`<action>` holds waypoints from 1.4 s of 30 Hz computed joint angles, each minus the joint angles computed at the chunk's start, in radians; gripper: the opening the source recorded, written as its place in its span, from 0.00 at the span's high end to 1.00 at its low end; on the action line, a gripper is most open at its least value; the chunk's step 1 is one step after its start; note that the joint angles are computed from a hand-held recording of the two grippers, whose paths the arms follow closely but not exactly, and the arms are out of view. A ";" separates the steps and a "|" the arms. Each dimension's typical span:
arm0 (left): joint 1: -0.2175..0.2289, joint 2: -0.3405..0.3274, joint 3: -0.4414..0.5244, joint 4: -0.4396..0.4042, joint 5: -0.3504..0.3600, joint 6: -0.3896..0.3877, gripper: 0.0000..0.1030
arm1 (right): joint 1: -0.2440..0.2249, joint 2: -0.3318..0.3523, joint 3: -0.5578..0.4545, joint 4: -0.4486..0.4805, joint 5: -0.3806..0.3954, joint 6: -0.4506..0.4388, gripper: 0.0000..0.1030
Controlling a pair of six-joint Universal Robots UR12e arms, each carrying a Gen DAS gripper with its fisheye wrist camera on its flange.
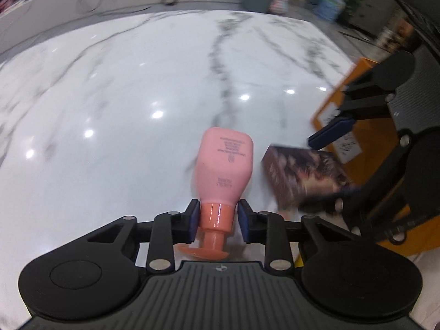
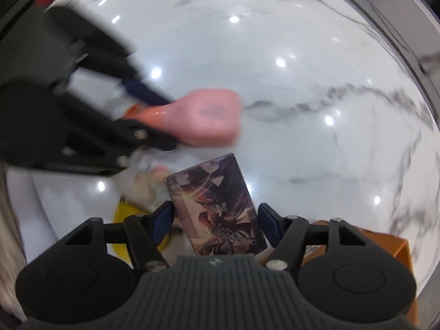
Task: Organize rigid objects
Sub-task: 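Grasp the pink pump bottle with the left gripper while the right gripper grasps the card box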
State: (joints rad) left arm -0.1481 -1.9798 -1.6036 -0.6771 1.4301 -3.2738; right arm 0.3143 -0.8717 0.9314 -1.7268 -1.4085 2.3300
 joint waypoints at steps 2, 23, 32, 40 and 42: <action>0.000 0.007 0.003 -0.038 0.037 -0.059 0.71 | -0.003 -0.003 0.009 -0.050 0.042 0.087 0.54; -0.013 -0.018 -0.031 0.182 0.127 -0.116 0.33 | 0.003 0.031 -0.009 -0.072 -0.016 0.275 0.31; -0.026 -0.026 -0.027 0.196 0.178 -0.091 0.50 | -0.001 0.049 -0.040 -0.021 0.001 0.336 0.38; -0.041 0.003 -0.038 0.179 0.205 -0.097 0.52 | -0.013 -0.017 0.074 -0.179 0.075 0.405 0.39; -0.049 0.014 -0.046 0.197 0.234 -0.106 0.52 | -0.016 -0.038 0.103 -0.218 0.092 0.420 0.40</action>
State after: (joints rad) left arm -0.1968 -1.9655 -1.6496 -0.4800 1.6645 -3.3798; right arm 0.2987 -0.9096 1.0346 -1.9453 -1.3167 2.7504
